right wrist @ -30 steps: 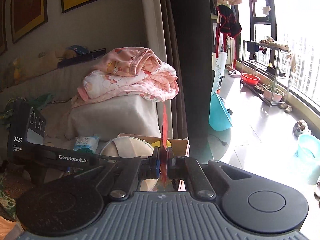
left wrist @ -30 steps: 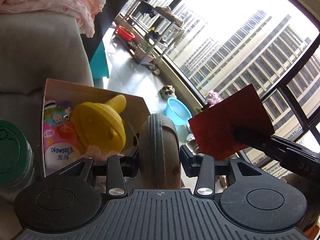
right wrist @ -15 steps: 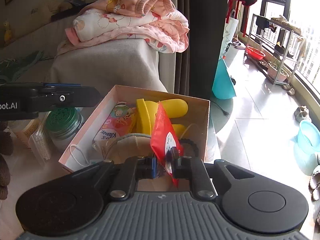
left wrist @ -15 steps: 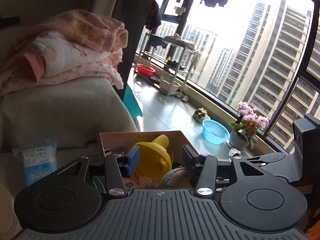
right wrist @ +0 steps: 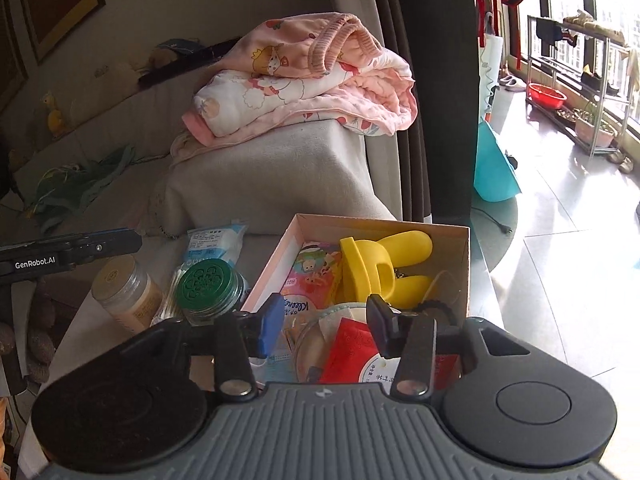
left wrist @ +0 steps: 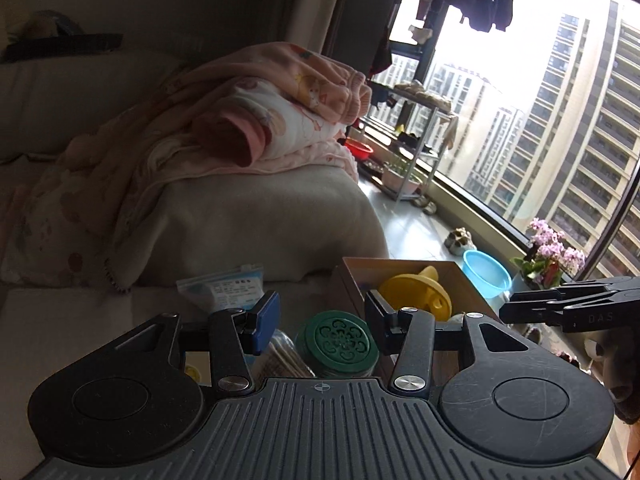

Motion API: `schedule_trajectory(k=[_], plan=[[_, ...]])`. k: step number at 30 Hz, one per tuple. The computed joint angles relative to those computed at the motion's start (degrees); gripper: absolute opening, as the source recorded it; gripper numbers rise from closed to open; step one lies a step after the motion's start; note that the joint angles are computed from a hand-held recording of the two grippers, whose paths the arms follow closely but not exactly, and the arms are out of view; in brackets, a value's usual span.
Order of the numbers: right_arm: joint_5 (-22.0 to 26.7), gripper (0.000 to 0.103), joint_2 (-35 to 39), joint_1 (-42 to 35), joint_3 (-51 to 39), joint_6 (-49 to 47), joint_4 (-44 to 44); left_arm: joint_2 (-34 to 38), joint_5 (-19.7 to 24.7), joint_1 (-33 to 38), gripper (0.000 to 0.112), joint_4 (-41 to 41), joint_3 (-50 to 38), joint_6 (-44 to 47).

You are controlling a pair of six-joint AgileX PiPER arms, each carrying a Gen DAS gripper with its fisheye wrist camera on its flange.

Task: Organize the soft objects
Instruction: 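Grasp white cotton swab pack with left gripper while right gripper grasps blue zip packet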

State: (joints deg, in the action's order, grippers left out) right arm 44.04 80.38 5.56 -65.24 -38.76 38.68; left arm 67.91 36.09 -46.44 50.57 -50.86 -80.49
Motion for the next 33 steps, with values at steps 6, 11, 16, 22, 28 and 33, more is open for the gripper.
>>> schedule_trajectory(k=[6,11,16,22,28,33], plan=[[-2.28,0.054,1.20,8.72,-3.40,7.00,-4.07,-0.02,17.33,-21.68,0.052,15.52,9.14,-25.24],[-3.15,0.057,4.97,17.22,-8.63,16.39,-10.02,9.26,26.52,-30.08,0.052,19.36,11.02,-37.58],[-3.85,0.057,7.30,22.83,-10.22,19.87,-13.08,15.47,26.99,-27.76,0.052,20.75,8.49,-35.58],[-4.97,0.057,6.96,23.58,-8.68,20.15,-15.28,21.89,22.41,-21.40,0.052,21.39,4.67,-30.25],[-4.42,0.057,7.78,20.69,-8.55,18.66,-13.08,23.10,22.85,-21.31,0.038,23.67,5.98,-31.95],[-1.26,0.060,12.03,22.11,-15.21,22.05,-14.22,18.87,25.82,-24.20,0.028,22.99,10.61,-36.03]])
